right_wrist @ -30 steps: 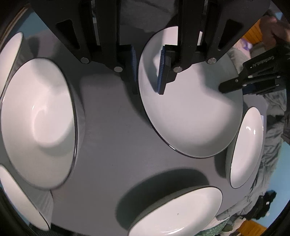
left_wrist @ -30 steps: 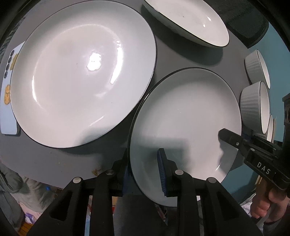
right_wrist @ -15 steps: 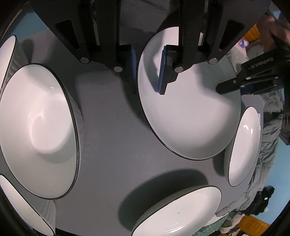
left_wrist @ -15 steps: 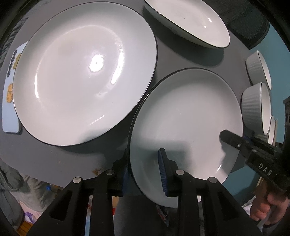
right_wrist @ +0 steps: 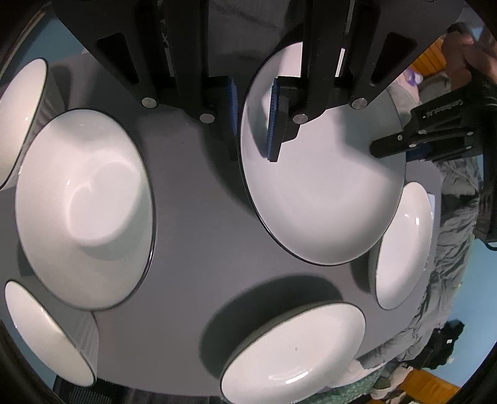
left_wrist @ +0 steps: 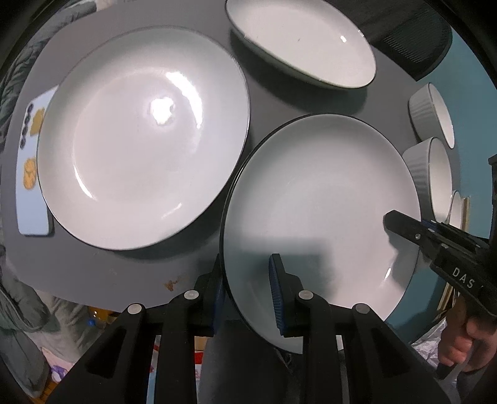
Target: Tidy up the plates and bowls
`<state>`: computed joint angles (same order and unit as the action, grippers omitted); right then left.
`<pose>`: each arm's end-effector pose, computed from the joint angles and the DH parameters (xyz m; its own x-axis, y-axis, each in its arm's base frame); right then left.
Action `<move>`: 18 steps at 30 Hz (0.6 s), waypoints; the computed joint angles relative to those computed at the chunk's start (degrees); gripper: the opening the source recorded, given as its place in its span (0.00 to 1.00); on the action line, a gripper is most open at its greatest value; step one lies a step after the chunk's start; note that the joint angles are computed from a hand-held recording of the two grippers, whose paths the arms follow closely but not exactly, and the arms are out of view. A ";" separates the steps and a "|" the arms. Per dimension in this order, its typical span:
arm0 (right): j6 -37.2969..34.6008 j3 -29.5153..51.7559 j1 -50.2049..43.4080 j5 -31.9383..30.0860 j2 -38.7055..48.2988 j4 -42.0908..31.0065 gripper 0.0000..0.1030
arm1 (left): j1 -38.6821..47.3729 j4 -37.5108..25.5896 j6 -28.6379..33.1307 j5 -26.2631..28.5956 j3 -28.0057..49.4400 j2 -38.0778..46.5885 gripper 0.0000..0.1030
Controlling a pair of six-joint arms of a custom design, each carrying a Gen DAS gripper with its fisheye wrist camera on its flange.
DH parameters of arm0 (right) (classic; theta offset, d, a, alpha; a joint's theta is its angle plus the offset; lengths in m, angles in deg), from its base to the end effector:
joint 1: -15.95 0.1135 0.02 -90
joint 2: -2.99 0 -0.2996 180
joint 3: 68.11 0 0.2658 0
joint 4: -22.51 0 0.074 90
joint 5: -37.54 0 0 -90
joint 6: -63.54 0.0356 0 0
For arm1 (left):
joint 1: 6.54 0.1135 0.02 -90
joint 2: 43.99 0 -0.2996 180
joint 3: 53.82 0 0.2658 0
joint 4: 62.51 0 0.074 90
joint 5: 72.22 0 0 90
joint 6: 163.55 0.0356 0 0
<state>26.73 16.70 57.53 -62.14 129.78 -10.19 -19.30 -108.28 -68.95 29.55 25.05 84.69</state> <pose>0.3146 0.2871 0.0704 -0.9827 0.1832 -0.0285 0.1657 0.9366 0.3087 0.3575 -0.0884 0.0360 -0.9518 0.2960 0.0806 0.2741 0.9385 -0.2102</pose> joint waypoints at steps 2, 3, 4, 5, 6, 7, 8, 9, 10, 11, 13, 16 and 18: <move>-0.19 0.33 -0.28 0.35 -0.74 -0.99 0.15 | 0.27 -0.83 -0.14 0.41 0.92 -0.34 0.25; -0.48 1.01 -0.49 0.57 -0.91 -1.88 0.15 | 0.46 -1.03 -0.21 0.58 1.42 -0.23 0.25; -0.75 0.73 -0.72 0.76 -1.41 -2.06 0.15 | 0.65 -1.39 -0.44 0.77 2.18 -0.22 0.25; -1.15 1.45 -1.02 0.97 -1.55 -2.83 0.14 | 0.82 -1.36 -0.43 0.79 2.19 -0.45 0.25; -1.51 2.15 -1.25 1.21 -1.64 -3.47 0.14 | 0.92 -1.68 -0.51 0.84 3.02 -0.48 0.25; -1.73 2.35 -1.44 1.39 -1.85 -3.70 0.14 | 0.89 -2.01 -0.53 0.76 3.71 -0.53 0.25; -2.27 3.30 -1.82 1.54 -1.67 -4.37 0.14 | 0.88 -2.36 -0.42 0.53 4.91 -0.31 0.25; -2.56 4.06 -2.09 1.68 -1.48 -4.77 0.14 | 0.87 -2.69 -0.29 0.33 5.90 -0.08 0.25; -2.89 4.83 -2.43 1.77 -1.20 -5.07 0.14 | 0.89 -2.91 -0.13 0.10 6.91 0.27 0.25; -3.11 5.31 -2.73 1.77 -1.07 -5.24 0.14 | 0.87 -3.31 -0.01 -0.15 8.16 0.69 0.25; -3.93 7.10 -3.52 1.81 -0.22 -5.77 0.14 | 0.87 -4.04 0.14 -0.54 10.79 1.76 0.25; -4.97 10.33 -4.33 1.92 1.43 -7.05 0.14 | 0.88 -5.47 0.09 -0.99 15.24 3.89 0.25; -5.70 12.10 -4.79 1.89 2.40 -7.65 0.14 | 1.04 -6.60 -0.05 -1.17 18.29 5.22 0.25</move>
